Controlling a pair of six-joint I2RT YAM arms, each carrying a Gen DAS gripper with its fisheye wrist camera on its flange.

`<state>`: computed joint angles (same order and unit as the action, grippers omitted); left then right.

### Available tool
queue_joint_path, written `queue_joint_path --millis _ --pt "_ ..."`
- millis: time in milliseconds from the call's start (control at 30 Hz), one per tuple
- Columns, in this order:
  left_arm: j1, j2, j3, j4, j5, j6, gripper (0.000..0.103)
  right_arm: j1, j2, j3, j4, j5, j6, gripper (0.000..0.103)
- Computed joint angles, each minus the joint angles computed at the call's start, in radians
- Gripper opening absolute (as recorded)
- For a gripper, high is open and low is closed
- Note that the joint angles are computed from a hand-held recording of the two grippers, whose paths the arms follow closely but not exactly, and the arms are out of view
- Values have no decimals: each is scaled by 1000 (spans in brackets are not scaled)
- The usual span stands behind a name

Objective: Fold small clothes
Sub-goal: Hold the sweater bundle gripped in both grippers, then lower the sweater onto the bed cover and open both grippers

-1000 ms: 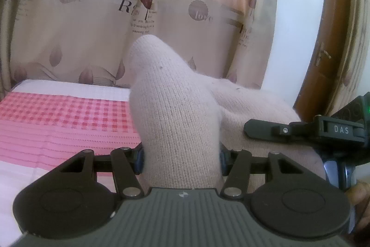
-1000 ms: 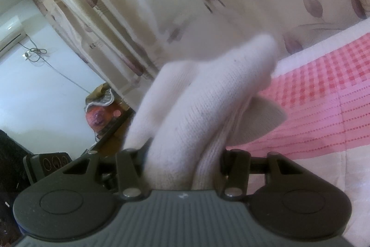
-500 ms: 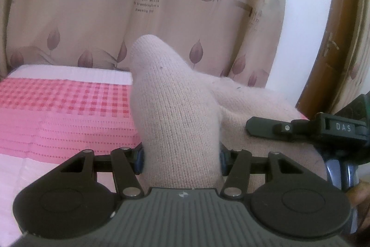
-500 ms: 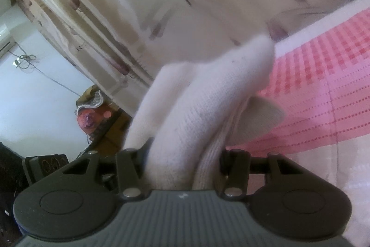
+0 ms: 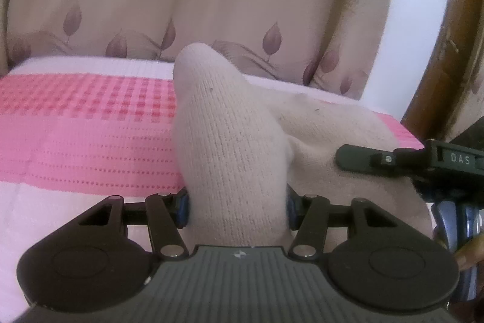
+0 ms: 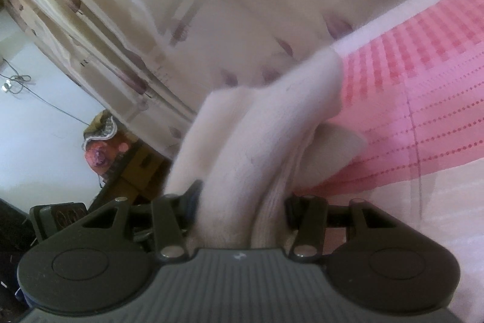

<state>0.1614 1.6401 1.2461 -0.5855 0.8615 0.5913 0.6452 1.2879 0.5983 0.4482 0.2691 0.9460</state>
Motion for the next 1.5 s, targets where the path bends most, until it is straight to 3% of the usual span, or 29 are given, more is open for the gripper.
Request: queue_joint_path --millis 233,333,467,600,700,767,967,1167,1367,1500 --pt "-5 44 6 25 -28 -12 60 -25 15 -15 -22 -6 -9 51" --pt "-11 42 -8 57 -39 -28 66 -7 10 8 -99 39 -48 52" --pt "-7 20 -57 144 -50 -51 76 55 28 98 -275 167 -136 52" --pt "-9 -36 -150 296 -92 -85 96 116 81 176 -390 283 -173 54" --pt "-6 -43 -168 322 -97 -85 100 152 120 213 -459 359 -183 59" --pt "-4 -37 -165 319 -95 -92 101 161 123 203 -454 387 -178 74" --pt "-2 -65 -210 377 -110 -108 102 167 131 195 -473 442 -159 93" --pt "-1 -154 -315 509 -143 -123 103 182 137 209 -508 487 -124 98" --pt "23 -246 -393 600 -129 -164 103 333 152 277 -609 738 -57 99" --pt "52 -326 -461 700 -112 -248 103 458 185 347 -731 942 72 103"
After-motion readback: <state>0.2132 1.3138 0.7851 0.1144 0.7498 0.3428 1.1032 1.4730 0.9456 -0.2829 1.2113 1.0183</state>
